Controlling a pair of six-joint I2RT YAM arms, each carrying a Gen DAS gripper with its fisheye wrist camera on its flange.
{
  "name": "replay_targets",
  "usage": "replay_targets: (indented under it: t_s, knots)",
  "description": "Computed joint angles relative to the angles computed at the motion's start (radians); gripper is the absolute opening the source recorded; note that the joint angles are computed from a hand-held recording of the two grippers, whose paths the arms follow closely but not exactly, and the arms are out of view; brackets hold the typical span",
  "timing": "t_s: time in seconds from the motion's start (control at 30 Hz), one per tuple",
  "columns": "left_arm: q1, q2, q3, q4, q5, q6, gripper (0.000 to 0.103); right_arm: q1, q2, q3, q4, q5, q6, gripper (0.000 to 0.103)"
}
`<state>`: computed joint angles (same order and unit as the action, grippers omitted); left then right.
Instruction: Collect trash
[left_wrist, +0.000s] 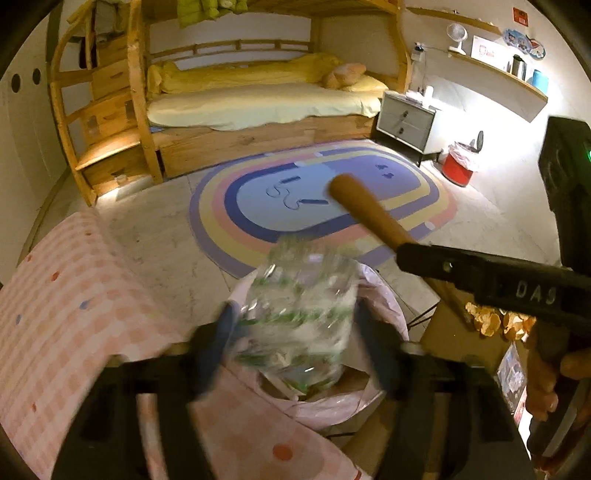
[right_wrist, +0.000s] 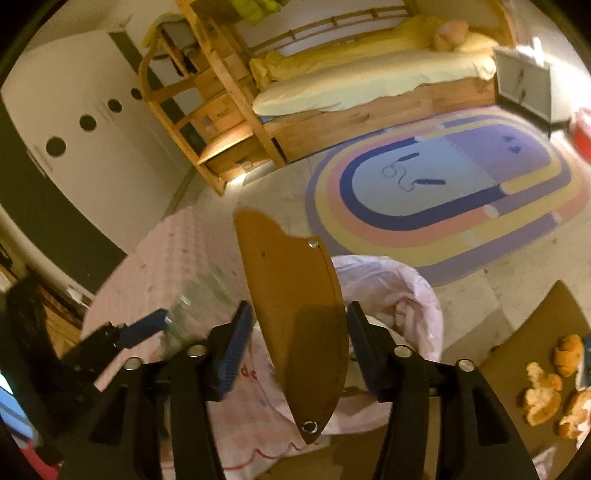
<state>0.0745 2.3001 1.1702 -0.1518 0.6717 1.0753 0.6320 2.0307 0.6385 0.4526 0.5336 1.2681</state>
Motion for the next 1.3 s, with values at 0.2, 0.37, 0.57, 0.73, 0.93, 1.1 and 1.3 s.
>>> replay_targets:
  t_s: [0.2, 0.37, 0.57, 0.73, 0.93, 1.1, 1.3]
  knots:
    - [0.013, 0.034, -0.001, 0.06, -0.072, -0.036, 0.089, 0.0, 0.021, -0.035, 0.055, 0.018, 0.066, 0.068]
    - [0.069, 0.015, 0.006, 0.04, -0.069, -0.035, 0.089, 0.043, 0.0, -0.045, 0.012, 0.022, 0.122, 0.068]
    - [0.17, -0.063, -0.011, -0.016, -0.04, -0.022, 0.089, 0.147, -0.066, 0.014, -0.172, 0.078, 0.177, 0.079]
    - [0.26, -0.125, -0.003, -0.092, -0.035, 0.006, 0.093, 0.249, -0.106, 0.128, -0.396, 0.136, 0.225, 0.091]
    - [0.387, -0.151, 0.064, -0.229, -0.035, 0.054, 0.096, 0.328, -0.056, 0.301, -0.574, 0.125, 0.227, 0.094]
    - [0.487, -0.163, 0.125, -0.31, -0.038, 0.07, 0.096, 0.399, -0.022, 0.477, -0.759, 0.184, 0.208, 0.095]
    - [0.619, -0.151, 0.211, -0.42, -0.005, 0.135, 0.096, 0.462, 0.059, 0.735, -1.009, 0.216, 0.168, 0.096]
